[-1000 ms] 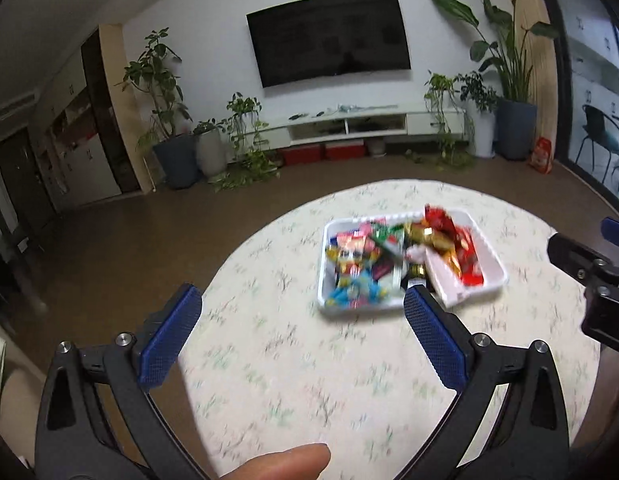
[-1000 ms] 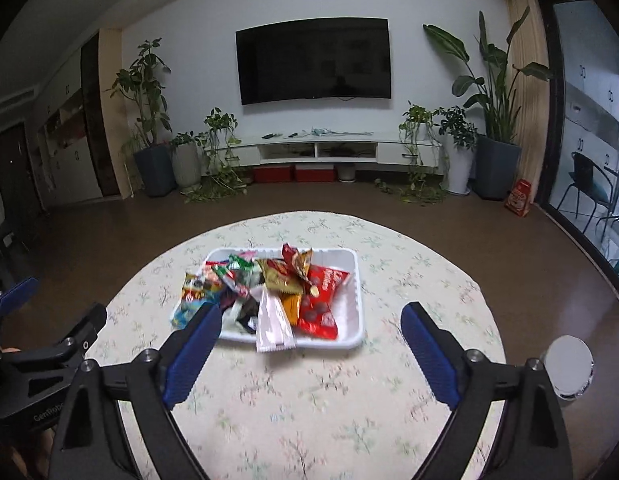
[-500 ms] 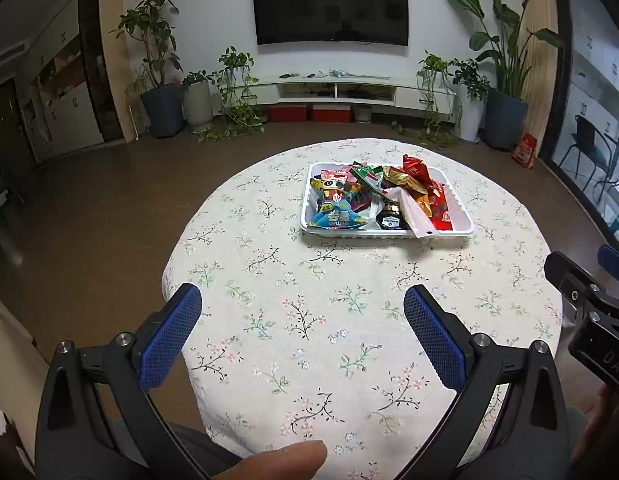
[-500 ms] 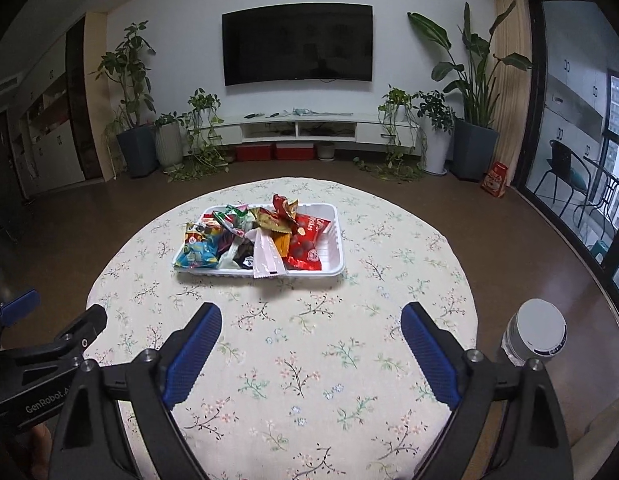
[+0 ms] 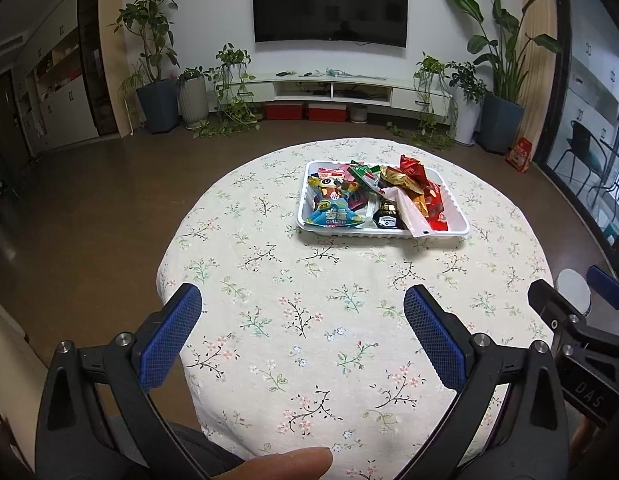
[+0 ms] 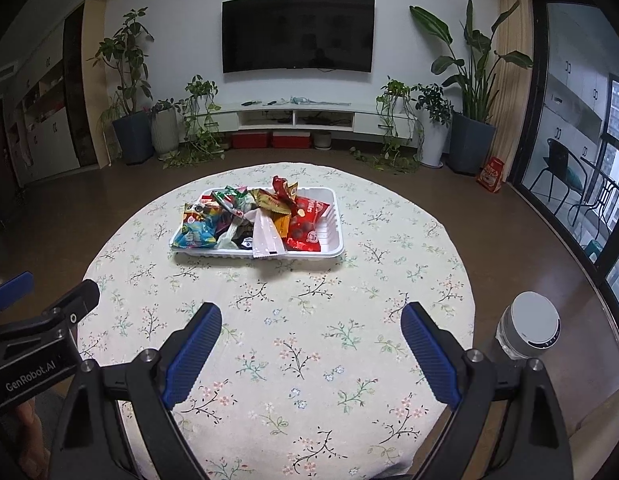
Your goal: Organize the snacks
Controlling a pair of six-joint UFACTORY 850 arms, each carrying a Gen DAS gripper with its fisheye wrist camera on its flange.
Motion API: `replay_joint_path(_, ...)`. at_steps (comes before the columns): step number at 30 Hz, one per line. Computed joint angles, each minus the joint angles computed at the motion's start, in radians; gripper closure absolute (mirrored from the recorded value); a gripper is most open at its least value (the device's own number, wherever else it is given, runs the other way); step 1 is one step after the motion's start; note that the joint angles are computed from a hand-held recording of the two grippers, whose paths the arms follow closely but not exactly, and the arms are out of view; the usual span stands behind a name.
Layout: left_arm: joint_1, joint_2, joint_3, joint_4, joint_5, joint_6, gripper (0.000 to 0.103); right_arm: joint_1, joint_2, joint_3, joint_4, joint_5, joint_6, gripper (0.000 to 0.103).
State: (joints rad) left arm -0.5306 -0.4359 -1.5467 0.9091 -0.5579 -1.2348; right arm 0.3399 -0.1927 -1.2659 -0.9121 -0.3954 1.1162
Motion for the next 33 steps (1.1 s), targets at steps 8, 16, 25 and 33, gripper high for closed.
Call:
replay_joint_path(8, 0.002, -0.004, -0.005, -0.003, 0.008, 0.009, 0.000, -0.001, -0.008, -0.007, 0.041, -0.004, -0.039, 0.010)
replay_joint_path(16, 0.001, -0.007, -0.008, -0.006, 0.011, 0.018, 0.000, -0.003, -0.007, -0.004, 0.049, -0.008, -0.048, 0.010)
replay_joint_path(25, 0.001, -0.007, -0.009, -0.019, 0.016, 0.032, 0.000, -0.003, -0.008, -0.005, 0.051, -0.010, -0.051, 0.010)
replay_joint_path(33, 0.002, -0.012, -0.012, -0.032, 0.014, 0.044, 0.000, -0.004, -0.013, -0.007, 0.072, -0.012, -0.072, 0.010)
